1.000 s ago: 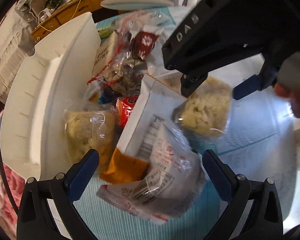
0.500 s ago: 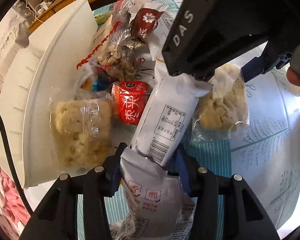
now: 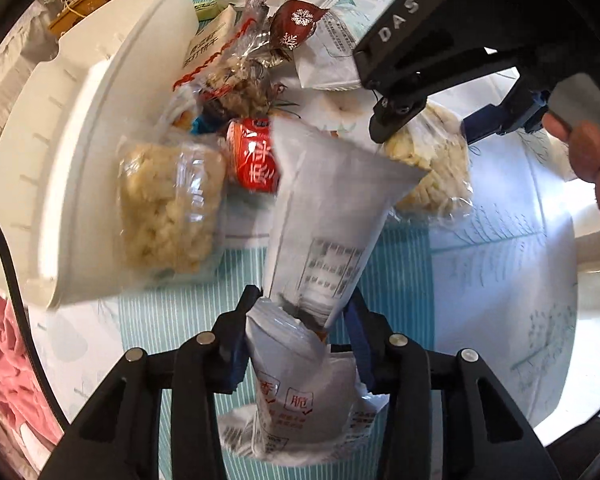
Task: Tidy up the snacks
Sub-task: 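Carry both snacks over the white tray and open both tools to drop them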
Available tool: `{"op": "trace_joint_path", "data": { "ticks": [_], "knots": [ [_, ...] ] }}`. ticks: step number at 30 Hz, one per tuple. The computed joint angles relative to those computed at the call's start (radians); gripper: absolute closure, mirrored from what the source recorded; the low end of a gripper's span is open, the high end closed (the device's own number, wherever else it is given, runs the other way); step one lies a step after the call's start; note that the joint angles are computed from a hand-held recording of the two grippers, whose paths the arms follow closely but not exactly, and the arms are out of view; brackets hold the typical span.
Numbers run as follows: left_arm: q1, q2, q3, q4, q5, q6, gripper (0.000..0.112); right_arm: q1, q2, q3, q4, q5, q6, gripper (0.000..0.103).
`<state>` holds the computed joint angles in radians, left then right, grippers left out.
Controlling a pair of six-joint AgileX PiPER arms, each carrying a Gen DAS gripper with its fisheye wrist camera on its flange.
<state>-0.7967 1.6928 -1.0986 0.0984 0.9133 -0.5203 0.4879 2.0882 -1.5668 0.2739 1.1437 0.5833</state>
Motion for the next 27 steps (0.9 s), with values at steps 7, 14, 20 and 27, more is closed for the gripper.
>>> {"op": "trace_joint_path", "data": {
  "ticks": [7, 14, 20, 27],
  "knots": [
    [0.042, -0.112, -0.025, -0.060, 0.122, 0.065, 0.076, -0.059, -0.119, 0.197, 0.090, -0.089, -0.018, 0.039],
    [0.128, -0.235, -0.055, -0.124, 0.208, 0.177, 0.076, -0.065, -0.253, 0.353, 0.136, -0.153, 0.017, 0.039],
    [0.223, -0.335, -0.101, -0.178, 0.257, 0.301, 0.076, -0.012, -0.379, 0.397, 0.087, -0.170, 0.134, 0.039],
    [0.394, -0.357, -0.158, -0.343, 0.231, 0.621, 0.076, 0.121, -0.485, 0.310, -0.106, -0.119, 0.463, 0.039]
  ]
}}
